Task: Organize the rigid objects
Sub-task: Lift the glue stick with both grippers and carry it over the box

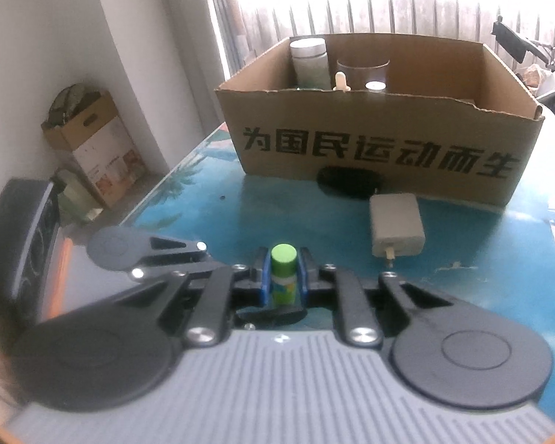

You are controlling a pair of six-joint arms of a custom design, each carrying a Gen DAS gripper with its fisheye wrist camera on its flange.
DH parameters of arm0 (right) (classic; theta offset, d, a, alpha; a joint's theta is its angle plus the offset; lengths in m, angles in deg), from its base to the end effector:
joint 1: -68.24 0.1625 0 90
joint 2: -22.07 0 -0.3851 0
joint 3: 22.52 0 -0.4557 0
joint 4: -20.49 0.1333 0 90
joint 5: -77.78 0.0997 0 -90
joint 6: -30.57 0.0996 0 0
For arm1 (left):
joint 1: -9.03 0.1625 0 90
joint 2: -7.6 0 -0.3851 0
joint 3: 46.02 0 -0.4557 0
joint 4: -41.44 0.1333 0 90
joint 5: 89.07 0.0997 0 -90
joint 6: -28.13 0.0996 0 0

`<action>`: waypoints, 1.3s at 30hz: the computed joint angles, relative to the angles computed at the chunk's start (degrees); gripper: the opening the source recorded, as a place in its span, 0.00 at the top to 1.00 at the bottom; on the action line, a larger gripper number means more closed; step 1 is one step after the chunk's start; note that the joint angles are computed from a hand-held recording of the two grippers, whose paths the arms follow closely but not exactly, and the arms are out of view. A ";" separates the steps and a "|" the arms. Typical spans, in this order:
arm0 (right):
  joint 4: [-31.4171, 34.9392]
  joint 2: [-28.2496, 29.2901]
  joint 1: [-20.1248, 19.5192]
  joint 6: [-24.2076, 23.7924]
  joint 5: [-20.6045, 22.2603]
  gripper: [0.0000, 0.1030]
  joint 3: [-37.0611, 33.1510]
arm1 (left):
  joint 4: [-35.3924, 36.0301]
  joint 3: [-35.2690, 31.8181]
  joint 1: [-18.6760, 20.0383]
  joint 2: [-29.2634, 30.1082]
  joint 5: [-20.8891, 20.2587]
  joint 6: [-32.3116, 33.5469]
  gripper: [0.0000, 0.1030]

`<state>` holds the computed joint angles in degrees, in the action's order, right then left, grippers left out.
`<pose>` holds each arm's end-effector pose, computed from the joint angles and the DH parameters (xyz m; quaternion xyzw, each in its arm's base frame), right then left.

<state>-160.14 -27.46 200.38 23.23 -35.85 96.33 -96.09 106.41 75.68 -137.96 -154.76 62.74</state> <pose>0.4295 -0.3355 -0.0197 0.3682 -0.8895 0.2329 0.1379 0.0532 -0.3166 0.3219 0.3801 0.8373 -0.3186 0.2298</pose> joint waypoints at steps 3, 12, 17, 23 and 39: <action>0.56 0.12 -0.08 -0.32 -0.47 0.87 -0.03 | 0.79 -0.18 -0.55 0.88 1.46 -1.32 0.84; 1.93 -1.05 -0.52 0.86 1.13 0.86 0.58 | -0.09 -0.49 0.14 2.27 1.12 -0.47 0.84; 1.99 -1.44 -0.95 1.72 1.83 0.86 1.04 | 1.03 -0.66 -0.62 2.12 2.01 -0.92 0.84; 1.86 -1.60 -0.92 1.91 1.65 0.87 1.24 | 2.19 -0.95 -1.49 1.87 2.96 -2.04 0.76; 1.55 -1.65 -0.64 1.98 1.83 0.86 1.22 | 2.83 -0.97 -2.07 1.95 4.03 -2.58 0.84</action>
<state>-158.59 -29.10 199.74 25.21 -34.02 97.55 -93.26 105.44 73.61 -136.01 -150.73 60.16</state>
